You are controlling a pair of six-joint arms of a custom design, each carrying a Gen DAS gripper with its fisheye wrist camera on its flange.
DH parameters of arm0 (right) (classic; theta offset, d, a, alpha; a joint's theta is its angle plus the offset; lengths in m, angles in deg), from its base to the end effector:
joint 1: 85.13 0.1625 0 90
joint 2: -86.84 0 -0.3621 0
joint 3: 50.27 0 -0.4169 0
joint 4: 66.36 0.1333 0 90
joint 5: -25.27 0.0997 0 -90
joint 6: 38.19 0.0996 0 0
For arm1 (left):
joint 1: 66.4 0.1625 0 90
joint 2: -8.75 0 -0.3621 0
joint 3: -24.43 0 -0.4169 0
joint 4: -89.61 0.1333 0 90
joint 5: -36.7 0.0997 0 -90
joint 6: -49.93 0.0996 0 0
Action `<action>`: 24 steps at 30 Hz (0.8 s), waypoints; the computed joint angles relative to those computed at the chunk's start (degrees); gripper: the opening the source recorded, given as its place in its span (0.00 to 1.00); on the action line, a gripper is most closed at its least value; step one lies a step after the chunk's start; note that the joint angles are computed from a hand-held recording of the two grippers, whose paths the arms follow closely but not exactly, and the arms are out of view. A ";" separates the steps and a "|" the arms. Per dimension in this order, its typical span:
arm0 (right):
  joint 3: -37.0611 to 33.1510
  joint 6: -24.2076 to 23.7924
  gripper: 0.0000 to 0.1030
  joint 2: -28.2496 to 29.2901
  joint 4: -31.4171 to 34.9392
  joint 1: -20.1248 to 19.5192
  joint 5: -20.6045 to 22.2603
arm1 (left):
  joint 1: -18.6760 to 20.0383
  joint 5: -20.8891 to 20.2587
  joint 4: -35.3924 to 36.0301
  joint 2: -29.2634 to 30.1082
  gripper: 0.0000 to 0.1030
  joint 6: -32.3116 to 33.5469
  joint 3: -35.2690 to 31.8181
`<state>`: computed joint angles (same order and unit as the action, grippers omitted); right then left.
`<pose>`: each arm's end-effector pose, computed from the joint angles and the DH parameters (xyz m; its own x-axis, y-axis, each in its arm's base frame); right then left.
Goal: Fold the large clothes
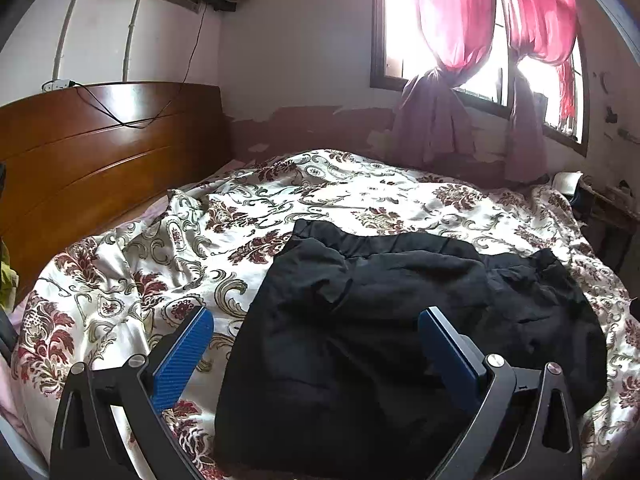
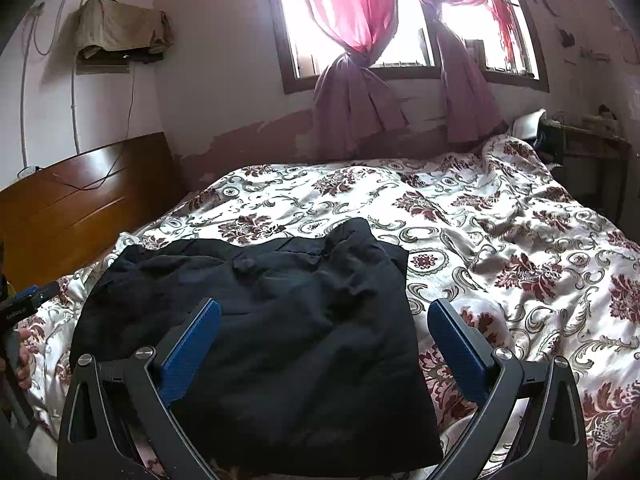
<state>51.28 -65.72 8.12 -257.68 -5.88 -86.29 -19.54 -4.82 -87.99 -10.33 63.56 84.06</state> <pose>-0.0105 -0.5738 0.4351 -0.7679 0.3769 0.5179 -0.3583 0.4175 -0.8350 -0.3784 -0.7078 0.0378 -0.7245 0.1690 -0.6683 0.6551 0.4706 -0.5911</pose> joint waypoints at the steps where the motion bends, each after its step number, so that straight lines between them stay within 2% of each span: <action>1: 0.16 -0.31 0.99 -0.05 -0.28 0.11 0.06 | -0.10 -0.18 -0.43 -0.32 1.00 -0.20 0.57; 9: 3.27 -3.35 0.99 -1.40 -4.70 1.87 0.54 | -1.81 0.41 -4.58 -2.46 1.00 0.71 4.98; 24: 11.77 -2.94 0.99 -5.74 -7.99 5.71 0.93 | -6.07 -1.21 -10.36 -9.43 1.00 -0.24 19.50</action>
<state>63.04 -68.67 2.39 -265.66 -0.16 -85.35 -25.62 -6.03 -98.36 -19.76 63.32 103.56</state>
